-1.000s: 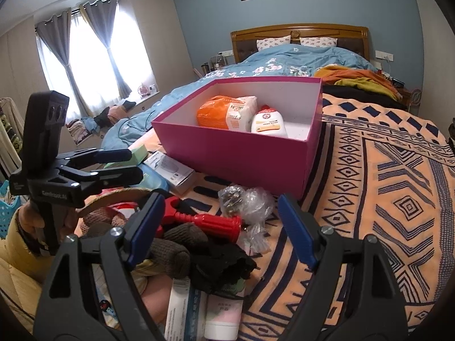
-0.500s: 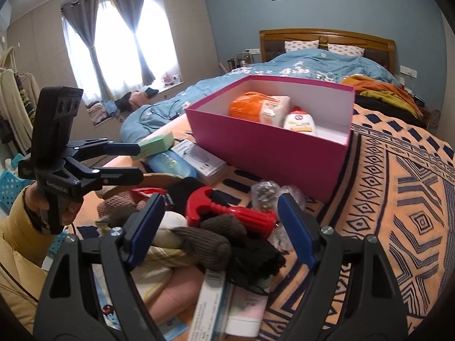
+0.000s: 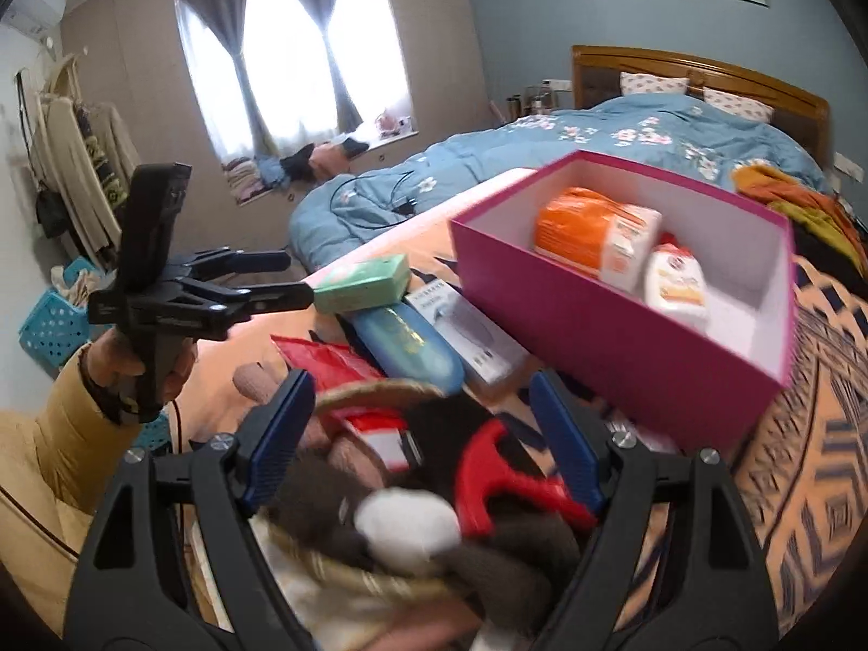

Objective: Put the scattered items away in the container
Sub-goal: 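Grasp the mint-green carton from the pile with the left tool and lift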

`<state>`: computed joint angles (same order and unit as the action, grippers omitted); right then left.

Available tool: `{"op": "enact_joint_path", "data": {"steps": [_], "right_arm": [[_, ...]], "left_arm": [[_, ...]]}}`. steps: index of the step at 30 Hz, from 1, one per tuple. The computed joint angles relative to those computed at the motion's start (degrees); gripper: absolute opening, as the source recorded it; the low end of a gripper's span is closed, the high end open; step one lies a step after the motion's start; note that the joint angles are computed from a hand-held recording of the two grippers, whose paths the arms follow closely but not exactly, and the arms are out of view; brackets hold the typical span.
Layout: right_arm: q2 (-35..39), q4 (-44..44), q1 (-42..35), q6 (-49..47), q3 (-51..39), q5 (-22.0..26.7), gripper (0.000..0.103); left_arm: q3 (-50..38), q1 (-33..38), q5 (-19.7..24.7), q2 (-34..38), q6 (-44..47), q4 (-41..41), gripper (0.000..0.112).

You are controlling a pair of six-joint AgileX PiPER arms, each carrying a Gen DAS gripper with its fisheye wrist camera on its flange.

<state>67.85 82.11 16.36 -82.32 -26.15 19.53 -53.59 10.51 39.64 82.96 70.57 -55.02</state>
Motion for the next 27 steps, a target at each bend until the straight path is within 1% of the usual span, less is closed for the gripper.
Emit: {"op": "enact_joint_path", "data": {"steps": [1, 2, 4, 8, 9, 10, 13, 16, 17, 18, 20, 22, 24, 27], "right_arm": [[2.78, -1.24, 0.06, 1.16, -2.55, 1.84, 0.082], [5.70, -3.95, 0.80, 4.62, -5.35, 2.43, 0.082], [11.06, -10.42, 1.90, 12.89, -10.97, 4.02, 0.082], [23.80, -19.50, 2.18, 25.85, -23.87, 10.96, 0.082], [26.44, -19.88, 2.04, 27.51, -26.34, 12.33, 0.082], [28.98, -20.10, 1.88, 29.06, -28.73, 13.65, 0.082], [36.71, -23.25, 2.48, 36.61, -37.82, 16.84, 0.082], [43.84, -27.02, 3.53, 43.93, -46.80, 18.72, 0.082], [46.08, -27.79, 3.83, 45.95, -49.56, 19.11, 0.082], [48.21, -28.08, 3.81, 47.59, -52.05, 20.28, 0.082], [52.35, -28.74, 3.81, 51.29, -56.84, 22.43, 0.083], [55.82, -30.50, 4.35, 54.88, -60.84, 23.26, 0.082], [58.41, -30.07, 4.67, 55.73, -63.37, 23.99, 0.082], [60.05, -30.59, 5.11, 57.14, -65.83, 25.06, 0.082]], "left_arm": [[-0.74, 1.11, -0.13, 1.25, 0.47, -0.01, 0.096], [-1.56, 2.01, 0.19, 2.57, 0.08, 0.29, 0.096], [-4.62, 4.17, 2.58, 6.42, -2.50, 1.88, 0.096], [-9.05, 7.00, 7.24, 12.90, -3.81, 1.78, 0.096], [-9.83, 7.27, 8.11, 14.12, -4.02, 1.80, 0.096], [-10.86, 7.56, 10.10, 15.71, -3.97, 1.83, 0.096], [-12.46, 7.73, 12.89, 18.28, -4.72, 2.35, 0.096], [-14.91, 8.41, 16.33, 21.31, -5.73, 1.73, 0.096], [-15.95, 9.03, 18.08, 22.47, -6.13, 1.27, 0.096], [-16.99, 9.63, 19.79, 23.64, -6.58, 0.85, 0.096], [-18.53, 10.21, 21.69, 25.36, -7.49, 0.46, 0.096], [-19.91, 10.80, 24.03, 27.00, -7.79, -0.30, 0.096], [-21.04, 11.03, 25.84, 28.28, -8.42, -0.50, 0.096], [-22.74, 10.92, 28.55, 30.02, -9.17, -0.83, 0.096]]}}
